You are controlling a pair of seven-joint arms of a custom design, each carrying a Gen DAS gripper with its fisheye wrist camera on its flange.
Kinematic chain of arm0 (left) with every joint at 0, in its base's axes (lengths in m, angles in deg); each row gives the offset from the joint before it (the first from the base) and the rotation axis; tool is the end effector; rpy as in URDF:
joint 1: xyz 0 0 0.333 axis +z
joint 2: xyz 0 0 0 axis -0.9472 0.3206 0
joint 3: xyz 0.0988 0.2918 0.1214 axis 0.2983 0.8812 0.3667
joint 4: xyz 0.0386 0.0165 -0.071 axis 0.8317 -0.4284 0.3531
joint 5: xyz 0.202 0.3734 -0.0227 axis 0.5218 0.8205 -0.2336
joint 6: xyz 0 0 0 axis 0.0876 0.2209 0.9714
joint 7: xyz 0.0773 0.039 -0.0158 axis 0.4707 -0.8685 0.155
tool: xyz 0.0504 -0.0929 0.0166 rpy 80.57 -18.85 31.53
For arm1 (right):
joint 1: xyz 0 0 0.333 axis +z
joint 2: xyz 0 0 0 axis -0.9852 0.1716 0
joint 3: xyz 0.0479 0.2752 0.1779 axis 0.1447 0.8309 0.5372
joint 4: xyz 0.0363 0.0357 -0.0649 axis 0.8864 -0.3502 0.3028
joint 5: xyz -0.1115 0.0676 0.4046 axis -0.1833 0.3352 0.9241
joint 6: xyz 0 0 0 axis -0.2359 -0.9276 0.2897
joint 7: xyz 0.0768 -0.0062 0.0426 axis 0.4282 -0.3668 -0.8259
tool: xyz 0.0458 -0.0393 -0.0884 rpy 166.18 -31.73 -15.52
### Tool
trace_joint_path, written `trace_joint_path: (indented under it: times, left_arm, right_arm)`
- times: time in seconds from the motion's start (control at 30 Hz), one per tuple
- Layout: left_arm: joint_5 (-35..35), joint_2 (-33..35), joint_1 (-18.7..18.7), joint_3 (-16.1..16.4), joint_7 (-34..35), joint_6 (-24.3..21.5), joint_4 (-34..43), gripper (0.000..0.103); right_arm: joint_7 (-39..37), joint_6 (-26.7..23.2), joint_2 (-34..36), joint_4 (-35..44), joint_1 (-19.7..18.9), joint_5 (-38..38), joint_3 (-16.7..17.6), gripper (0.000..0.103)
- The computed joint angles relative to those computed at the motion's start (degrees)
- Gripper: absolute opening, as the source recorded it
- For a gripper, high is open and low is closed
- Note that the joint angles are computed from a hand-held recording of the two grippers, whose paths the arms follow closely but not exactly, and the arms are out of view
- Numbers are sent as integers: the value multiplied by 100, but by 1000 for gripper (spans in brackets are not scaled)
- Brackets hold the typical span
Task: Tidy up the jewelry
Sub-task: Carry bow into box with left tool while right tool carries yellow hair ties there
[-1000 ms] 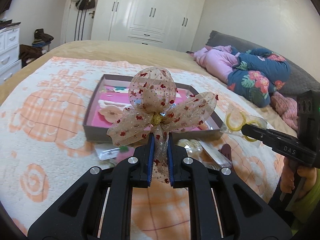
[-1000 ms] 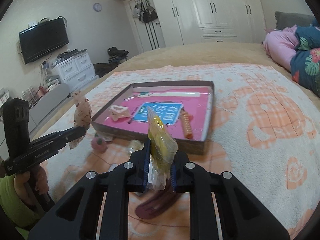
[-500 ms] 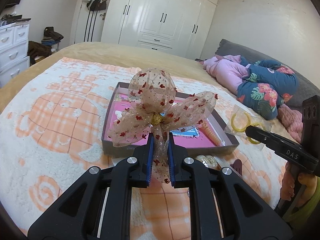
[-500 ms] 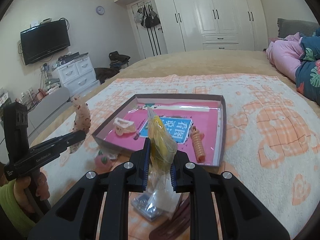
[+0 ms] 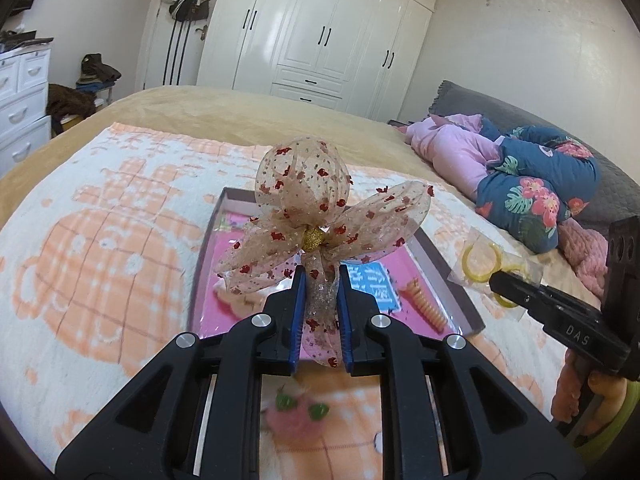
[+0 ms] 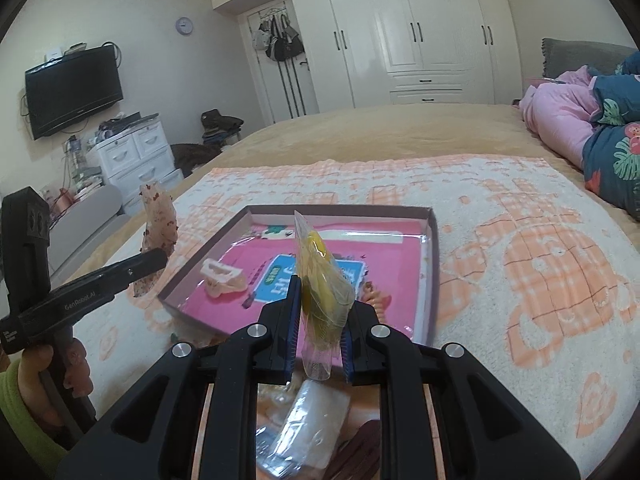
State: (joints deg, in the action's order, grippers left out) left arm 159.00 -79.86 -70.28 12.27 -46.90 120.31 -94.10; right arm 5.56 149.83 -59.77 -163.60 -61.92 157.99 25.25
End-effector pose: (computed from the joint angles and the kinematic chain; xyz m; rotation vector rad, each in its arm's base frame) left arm 0.4916 -0.1707 0.4795 -1.7890 1.5127 -1.1323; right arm 0.5639 0.1717 0.4780 -1.8148 1.1378 -0.3789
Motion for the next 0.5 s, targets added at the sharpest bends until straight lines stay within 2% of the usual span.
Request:
trace_joint_path:
  times: [0.5]
  left_arm:
    - [-1779, 892, -212, 75, 1954, 61, 505, 9]
  right_arm:
    - [600, 499, 586, 502, -166, -519, 88, 17]
